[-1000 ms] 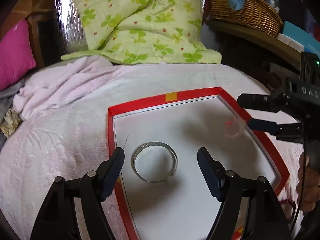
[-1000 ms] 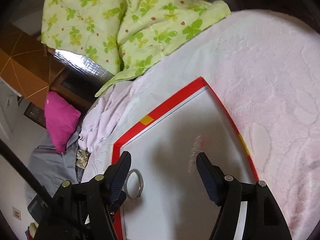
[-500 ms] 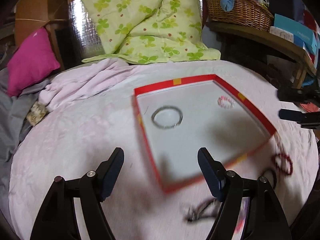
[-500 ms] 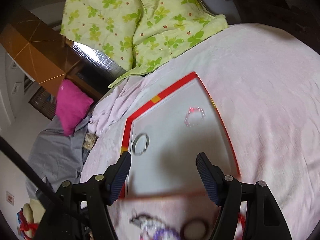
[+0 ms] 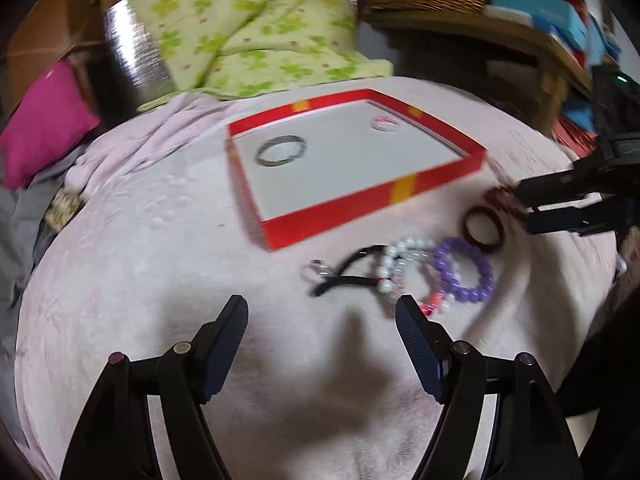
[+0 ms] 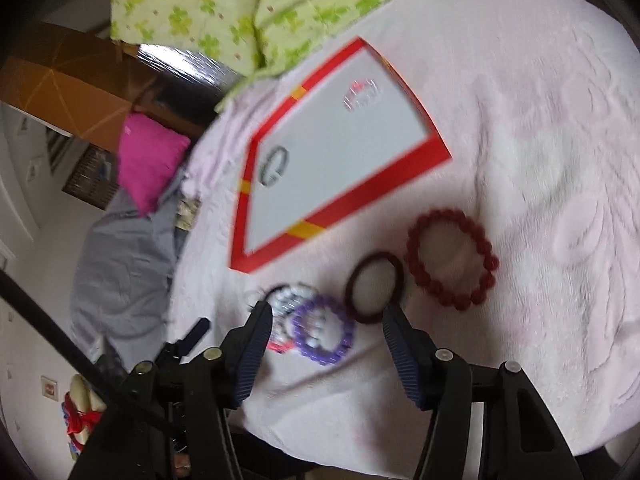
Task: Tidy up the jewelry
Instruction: 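Grasp the purple bead bracelet with the left tool while the right tool grasps the dark brown bangle, then lower the purple bracelet into the tray with the left tool while the right tool places the brown bangle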
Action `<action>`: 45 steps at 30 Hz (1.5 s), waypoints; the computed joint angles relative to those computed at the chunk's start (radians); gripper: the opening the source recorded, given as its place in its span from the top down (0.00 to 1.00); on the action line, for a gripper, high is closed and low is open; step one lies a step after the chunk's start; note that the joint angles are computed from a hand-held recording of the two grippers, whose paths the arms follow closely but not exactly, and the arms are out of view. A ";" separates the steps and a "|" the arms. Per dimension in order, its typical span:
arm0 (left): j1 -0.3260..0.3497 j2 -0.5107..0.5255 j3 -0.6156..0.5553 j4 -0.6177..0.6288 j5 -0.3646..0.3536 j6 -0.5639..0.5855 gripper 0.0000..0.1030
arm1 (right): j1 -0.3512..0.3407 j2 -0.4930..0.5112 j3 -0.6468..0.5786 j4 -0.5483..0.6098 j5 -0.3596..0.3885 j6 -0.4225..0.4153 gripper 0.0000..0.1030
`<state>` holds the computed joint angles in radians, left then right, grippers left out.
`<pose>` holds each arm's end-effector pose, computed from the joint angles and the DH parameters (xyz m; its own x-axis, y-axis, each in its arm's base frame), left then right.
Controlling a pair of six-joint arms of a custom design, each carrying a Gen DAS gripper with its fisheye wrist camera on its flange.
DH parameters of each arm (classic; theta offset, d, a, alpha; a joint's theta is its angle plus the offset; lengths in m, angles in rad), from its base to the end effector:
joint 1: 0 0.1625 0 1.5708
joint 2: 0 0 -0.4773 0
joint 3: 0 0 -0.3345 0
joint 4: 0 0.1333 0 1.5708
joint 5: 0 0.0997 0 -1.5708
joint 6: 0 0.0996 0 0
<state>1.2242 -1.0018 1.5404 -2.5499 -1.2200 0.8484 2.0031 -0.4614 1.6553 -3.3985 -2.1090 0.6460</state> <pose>-0.0715 -0.6912 0.3509 -0.3864 0.7581 -0.5254 0.9031 0.4266 -0.0487 0.3602 -0.5843 0.0541 -0.9273 0.3733 -0.0267 0.2763 0.6348 -0.7215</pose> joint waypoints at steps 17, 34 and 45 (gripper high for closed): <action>-0.005 0.029 -0.059 0.178 -0.094 -0.081 0.37 | -0.016 0.034 -0.082 0.179 -0.176 0.053 0.86; -0.023 0.066 -0.056 0.236 -0.122 -0.043 0.67 | -0.032 0.032 -0.034 0.066 -0.134 0.015 0.94; -0.007 0.069 -0.105 0.252 -0.150 -0.078 0.90 | -0.020 0.045 -0.082 0.105 -0.184 0.000 0.87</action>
